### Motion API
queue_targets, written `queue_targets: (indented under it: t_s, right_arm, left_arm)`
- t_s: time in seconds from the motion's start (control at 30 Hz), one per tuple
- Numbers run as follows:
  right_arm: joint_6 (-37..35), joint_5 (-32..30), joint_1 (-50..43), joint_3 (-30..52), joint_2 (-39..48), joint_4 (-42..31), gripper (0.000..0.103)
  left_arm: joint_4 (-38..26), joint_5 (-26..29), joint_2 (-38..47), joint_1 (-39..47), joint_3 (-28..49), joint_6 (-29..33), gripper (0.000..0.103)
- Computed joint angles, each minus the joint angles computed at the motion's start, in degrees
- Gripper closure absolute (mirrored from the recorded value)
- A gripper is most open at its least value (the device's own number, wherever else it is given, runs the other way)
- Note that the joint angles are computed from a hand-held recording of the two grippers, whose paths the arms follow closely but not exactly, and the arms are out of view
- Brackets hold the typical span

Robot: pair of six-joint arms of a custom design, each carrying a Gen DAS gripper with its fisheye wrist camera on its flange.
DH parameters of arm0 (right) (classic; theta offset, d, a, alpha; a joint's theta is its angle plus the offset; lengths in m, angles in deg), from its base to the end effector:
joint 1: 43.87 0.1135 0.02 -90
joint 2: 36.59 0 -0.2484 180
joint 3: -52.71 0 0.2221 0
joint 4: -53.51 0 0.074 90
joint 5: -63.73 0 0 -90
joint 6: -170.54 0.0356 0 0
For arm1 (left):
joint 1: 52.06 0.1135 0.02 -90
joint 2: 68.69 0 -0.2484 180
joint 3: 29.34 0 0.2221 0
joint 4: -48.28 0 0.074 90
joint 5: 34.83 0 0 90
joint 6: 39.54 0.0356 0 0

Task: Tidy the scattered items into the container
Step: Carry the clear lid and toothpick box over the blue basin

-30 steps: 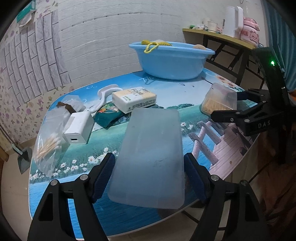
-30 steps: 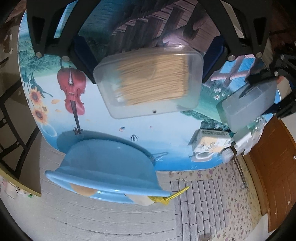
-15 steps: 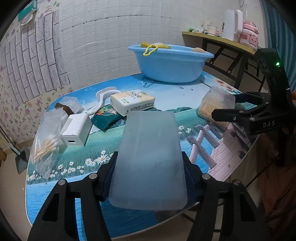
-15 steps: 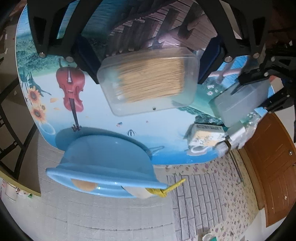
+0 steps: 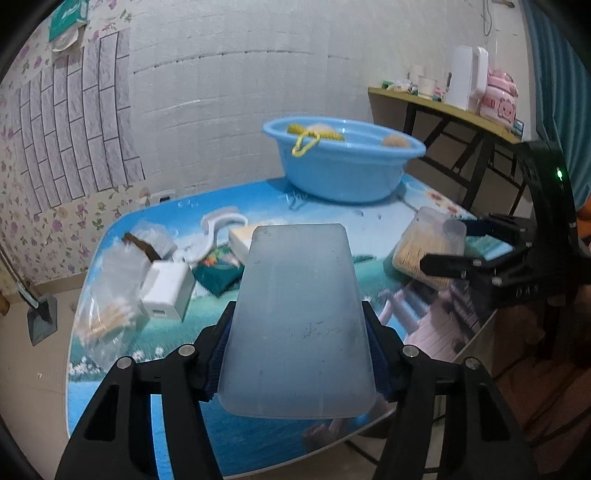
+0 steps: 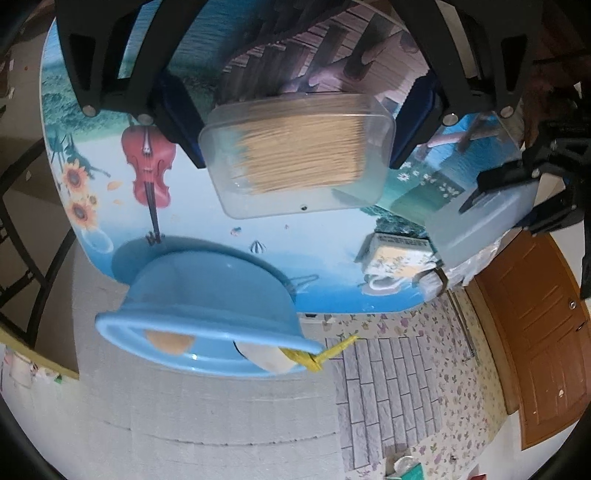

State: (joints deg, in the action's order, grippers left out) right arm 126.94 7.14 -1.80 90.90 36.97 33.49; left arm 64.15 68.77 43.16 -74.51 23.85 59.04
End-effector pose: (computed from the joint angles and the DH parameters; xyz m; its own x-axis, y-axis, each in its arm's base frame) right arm 0.1540 0.1126 0.1378 -0.6582 0.2202 -0.7199 0.2168 0.9712 0.0988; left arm 0.2812 -0.1252 0.0806 -0.5416 0.3807 -0.7495 0.6184 0.7844 -0.0485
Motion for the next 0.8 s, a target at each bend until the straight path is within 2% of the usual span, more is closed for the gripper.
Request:
queue_targets:
  t_s: [0.33,0.5,0.6,0.8]
  right_arm:
    - [-3.63,4.21,0.15,4.49,-10.84,-8.83,0.009]
    - [-6.97,1.30,-5.57,4.85,-16.25,-9.27,0.009]
    - [-9.56,1.40,-8.68,7.58,-15.45,-11.70,0.009]
    - [-15.83,-5.12,-19.43,8.52,-15.11,-8.82,0.009]
  left_arm:
    - [-7.00,0.15,-3.65,-1.17,6.90,-2.67,0.042]
    - [-9.84,-0.16,-2.10,-2.38,13.84,-3.94,0.042]
    - [-12.18,-0.43,-0.15,-3.61,19.34,-4.25,0.042]
    - [-16.83,-1.21,5.39,-6.44,30.88,-3.83,0.042]
